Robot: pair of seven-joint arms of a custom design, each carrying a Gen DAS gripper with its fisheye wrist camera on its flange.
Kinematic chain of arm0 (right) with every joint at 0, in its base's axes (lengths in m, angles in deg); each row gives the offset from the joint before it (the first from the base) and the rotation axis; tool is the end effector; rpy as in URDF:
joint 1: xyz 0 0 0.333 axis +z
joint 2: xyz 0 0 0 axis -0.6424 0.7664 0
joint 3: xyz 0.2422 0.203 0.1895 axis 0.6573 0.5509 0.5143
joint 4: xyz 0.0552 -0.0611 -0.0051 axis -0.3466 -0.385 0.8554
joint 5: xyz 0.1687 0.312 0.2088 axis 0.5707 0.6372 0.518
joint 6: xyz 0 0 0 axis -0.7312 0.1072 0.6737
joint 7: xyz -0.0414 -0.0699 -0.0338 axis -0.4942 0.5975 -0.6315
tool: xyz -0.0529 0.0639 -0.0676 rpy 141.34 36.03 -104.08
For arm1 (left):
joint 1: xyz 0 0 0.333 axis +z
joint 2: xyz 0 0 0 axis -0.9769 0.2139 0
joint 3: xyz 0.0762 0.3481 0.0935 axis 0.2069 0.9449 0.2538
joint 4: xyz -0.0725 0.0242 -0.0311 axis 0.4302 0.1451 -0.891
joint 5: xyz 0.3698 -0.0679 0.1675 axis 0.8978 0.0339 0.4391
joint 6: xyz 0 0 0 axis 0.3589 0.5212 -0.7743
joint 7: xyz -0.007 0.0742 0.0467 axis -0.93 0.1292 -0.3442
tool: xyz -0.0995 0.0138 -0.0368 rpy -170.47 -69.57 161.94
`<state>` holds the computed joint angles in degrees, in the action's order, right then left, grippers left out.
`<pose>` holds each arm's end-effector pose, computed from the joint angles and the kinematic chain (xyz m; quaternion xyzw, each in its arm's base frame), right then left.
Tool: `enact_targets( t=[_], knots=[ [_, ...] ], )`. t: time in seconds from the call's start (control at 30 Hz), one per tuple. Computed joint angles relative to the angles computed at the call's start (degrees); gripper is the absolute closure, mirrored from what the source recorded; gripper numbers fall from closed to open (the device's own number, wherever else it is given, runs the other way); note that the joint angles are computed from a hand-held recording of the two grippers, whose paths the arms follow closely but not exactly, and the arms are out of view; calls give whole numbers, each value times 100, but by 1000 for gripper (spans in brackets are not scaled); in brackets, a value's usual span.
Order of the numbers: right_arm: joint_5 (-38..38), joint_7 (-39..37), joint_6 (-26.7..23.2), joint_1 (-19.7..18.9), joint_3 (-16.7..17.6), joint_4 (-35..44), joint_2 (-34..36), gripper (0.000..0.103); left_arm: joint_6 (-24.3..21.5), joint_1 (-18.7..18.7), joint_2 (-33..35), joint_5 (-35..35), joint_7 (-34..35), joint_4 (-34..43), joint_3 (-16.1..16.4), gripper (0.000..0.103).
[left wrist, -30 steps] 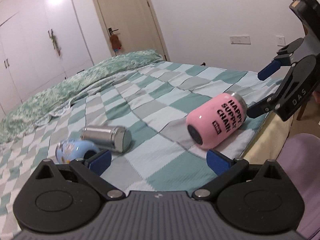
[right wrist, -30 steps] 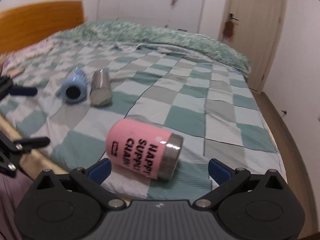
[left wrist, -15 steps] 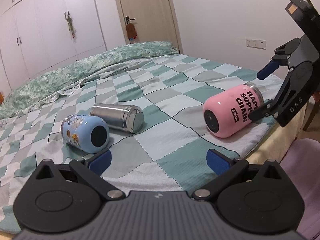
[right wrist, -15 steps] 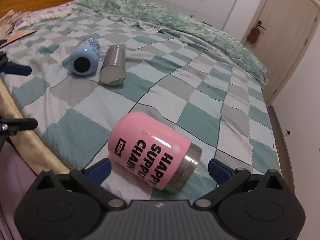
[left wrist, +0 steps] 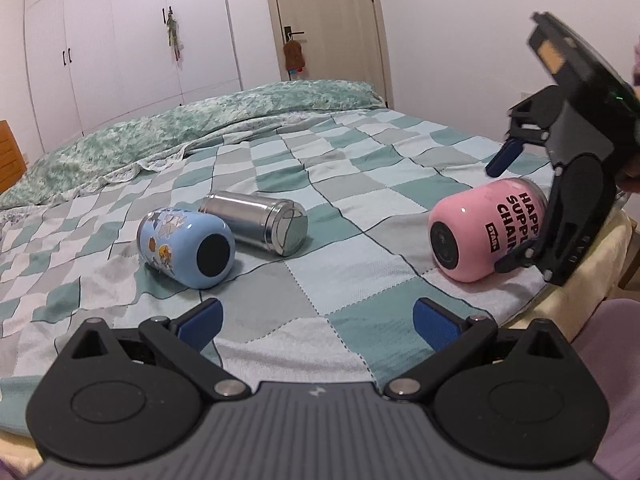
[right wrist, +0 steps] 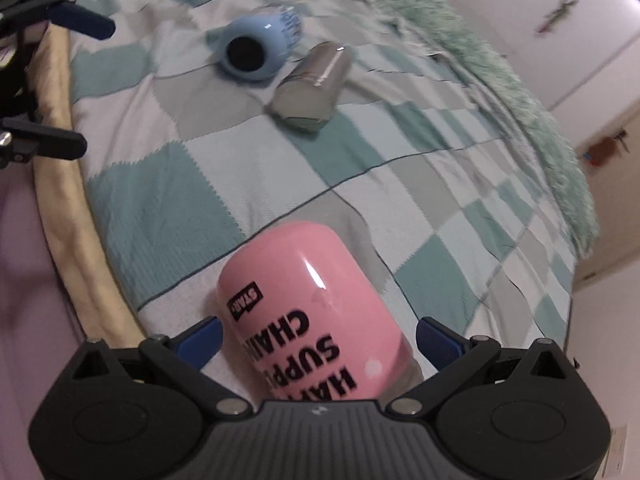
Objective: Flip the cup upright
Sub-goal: 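Grasp the pink cup's body with the right tool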
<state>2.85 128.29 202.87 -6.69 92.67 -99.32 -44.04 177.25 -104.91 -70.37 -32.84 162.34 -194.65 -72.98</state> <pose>0.5575 0.4304 0.5598 -0.8546 0.4237 -0.2885 0.0831 0.5260 -0.3205 0.5248 -0.3485 0.7959 -0.4078 0.2807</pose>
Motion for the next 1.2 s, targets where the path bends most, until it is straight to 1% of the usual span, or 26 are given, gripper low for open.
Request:
enact_targets(
  t=[0.03, 0.1, 0.13, 0.23, 0.27, 0.3, 0.33, 0.37, 0.47, 0.57, 0.6, 0.7, 0.73, 0.77, 0.83, 0.87, 0.9, 0.93, 0.97, 1.0, 1.03, 1.1, 1.13, 1.17, 1.2],
  knots=[
    [140, -208, -69, -41, 29, 108, 77, 5, -7, 3, -11, -2, -5, -12, -1, 0],
    [245, -458, -154, -56, 39, 235, 168, 5, 12, 132, -27, -1, 11, -36, -124, 0],
    [333, -540, -207, -68, 38, 312, 211, 5, 33, 142, -35, -5, 16, -47, -132, 0],
    [693, -442, -353, -114, 10, 518, 286, 6, 38, 712, -32, -66, 66, -41, -717, 0],
    [816, -317, -388, -130, -5, 562, 295, 6, 34, 728, -26, -78, 71, -32, -734, 0],
    [950, -108, -434, -142, -25, 614, 307, 6, 43, 874, -17, -90, 86, -27, -883, 0],
    [1069, 113, -471, -160, -47, 656, 315, 7, 43, 1165, 5, -106, 107, -9, -1184, 0],
    [1207, 426, -517, -178, -73, 698, 316, 7, 43, 1541, 26, -123, 136, -1, -1572, 0],
    [1598, 1468, -508, -248, -123, 696, 263, 10, 73, 2775, 89, -105, 183, -12, -2837, 0],
    [1778, 2502, -419, -287, -153, 548, 142, 12, 92, 3686, 158, 26, 130, -27, -3761, 0],
    [1817, 2860, -400, -292, -157, 508, 114, 12, 103, 3857, 172, 79, 94, -35, -3927, 0],
    [1905, 3854, -176, -329, -151, 238, -59, 14, 125, 4207, 213, 270, -80, -42, -4246, 0],
    [1983, 4253, -19, -359, -150, 92, -148, 16, 124, 4285, 221, 337, -143, -43, -4305, 0],
    [2065, 4547, 122, -400, -137, -32, -218, 18, 130, 4286, 224, 390, -198, -45, -4286, 0],
    [2150, 4858, 271, -459, -83, -198, -323, 20, 126, 4093, 217, 459, -301, -35, -4047, 0],
    [2171, 4687, 242, -495, -31, -171, -306, 21, 127, 3957, 217, 472, -346, -25, -3891, 0],
    [2131, 4447, 172, -511, 11, -115, -285, 21, 130, 3802, 210, 463, -398, -19, -3712, 0],
    [2030, 4195, 85, -507, 39, -50, -269, 19, 129, 3739, 217, 474, -446, -8, -3629, 0],
    [1969, 3750, 15, -519, 85, 36, -240, 12, 129, 3750, 225, 495, -491, -8, -3622, 0],
    [1917, 3261, -54, -527, 126, 169, -187, 8, 118, 3729, 224, 510, -531, -8, -3583, 0],
    [1691, 2803, -126, -481, 141, 257, -157, 4, 104, 3568, 210, 502, -548, -5, -3406, 0],
    [1142, 1966, -216, -347, 138, 396, -90, 4, 111, 3102, 160, 442, -534, -21, -2915, 0],
    [842, 1546, -235, -275, 127, 437, -67, 4, 116, 3025, 141, 427, -541, -33, -2832, 0],
    [683, 1243, -256, -232, 113, 475, -57, 4, 121, 3082, 138, 437, -553, -44, -2883, 0],
    [631, 1028, -295, -212, 97, 530, -51, 4, 119, 3061, 126, 439, -567, -54, -2855, 0]
  ],
)
